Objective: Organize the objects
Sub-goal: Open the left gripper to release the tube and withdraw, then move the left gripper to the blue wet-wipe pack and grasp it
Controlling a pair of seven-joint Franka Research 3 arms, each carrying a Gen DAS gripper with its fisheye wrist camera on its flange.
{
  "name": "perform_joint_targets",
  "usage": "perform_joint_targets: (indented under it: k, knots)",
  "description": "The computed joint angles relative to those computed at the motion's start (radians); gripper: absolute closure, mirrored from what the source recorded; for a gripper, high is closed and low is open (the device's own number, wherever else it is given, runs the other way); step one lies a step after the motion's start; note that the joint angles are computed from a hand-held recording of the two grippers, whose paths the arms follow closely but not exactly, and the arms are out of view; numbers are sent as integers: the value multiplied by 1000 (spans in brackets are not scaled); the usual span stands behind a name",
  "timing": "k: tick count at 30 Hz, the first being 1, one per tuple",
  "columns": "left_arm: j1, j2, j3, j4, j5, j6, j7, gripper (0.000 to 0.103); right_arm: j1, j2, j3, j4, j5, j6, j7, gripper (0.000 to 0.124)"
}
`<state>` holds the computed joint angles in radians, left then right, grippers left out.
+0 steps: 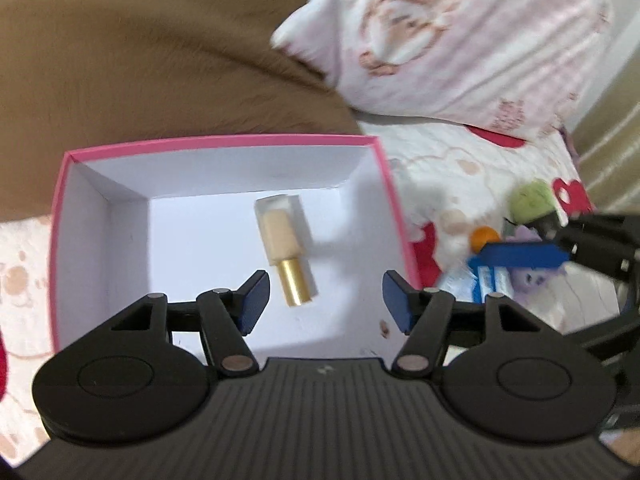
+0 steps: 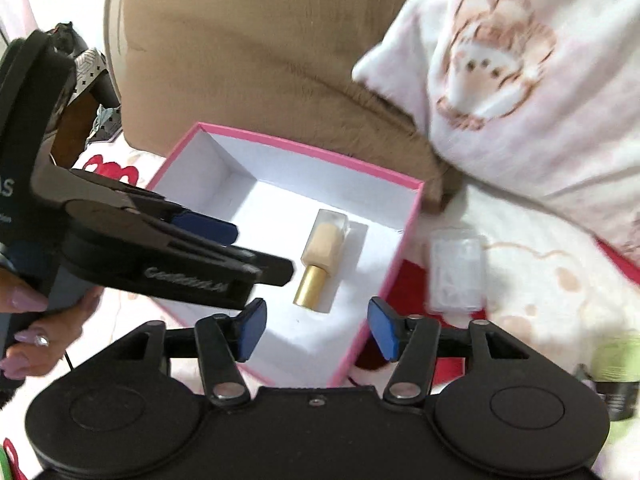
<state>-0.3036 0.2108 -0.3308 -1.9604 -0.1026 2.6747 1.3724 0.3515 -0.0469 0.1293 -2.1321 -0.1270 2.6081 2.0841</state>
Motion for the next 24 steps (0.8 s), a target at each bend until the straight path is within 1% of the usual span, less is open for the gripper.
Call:
perform_joint_targets:
  k: [2, 6, 8, 12, 15, 16, 19, 21, 24]
  knots:
    - [-5, -40, -3, -17, 9, -19, 5, 39, 3, -35, 5, -4, -12, -30, 1, 56]
    - [-19, -122, -6, -49, -22, -64, 47, 35, 3, -126, 21, -32, 14, -93, -35, 52]
    - [-35, -156, 3, -64, -12, -90, 31, 35, 1, -171, 37, -48, 11, -124, -44, 47]
    - [-64, -231, 14, -109, 9, -115, 8, 31, 2, -255, 62, -84, 29, -184, -64, 43]
    - [-86, -278, 19, -141, 31, -121, -2, 26, 2, -312, 77, -113, 47, -221, -76, 42]
    - [-93, -295, 20, -155, 35, -119, -1, 24, 2, -329, 82, -122, 52, -231, -77, 42]
    - [-110, -325, 21, -179, 63, -137, -36, 22, 0, -381, 93, -160, 67, -248, -85, 42]
    - [-125, -340, 24, -193, 53, -146, -28, 20, -1, -417, 98, -187, 77, -258, -91, 42]
    - [-141, -360, 19, -218, 71, -144, -44, 17, -6, -474, 105, -238, 86, -261, -101, 42]
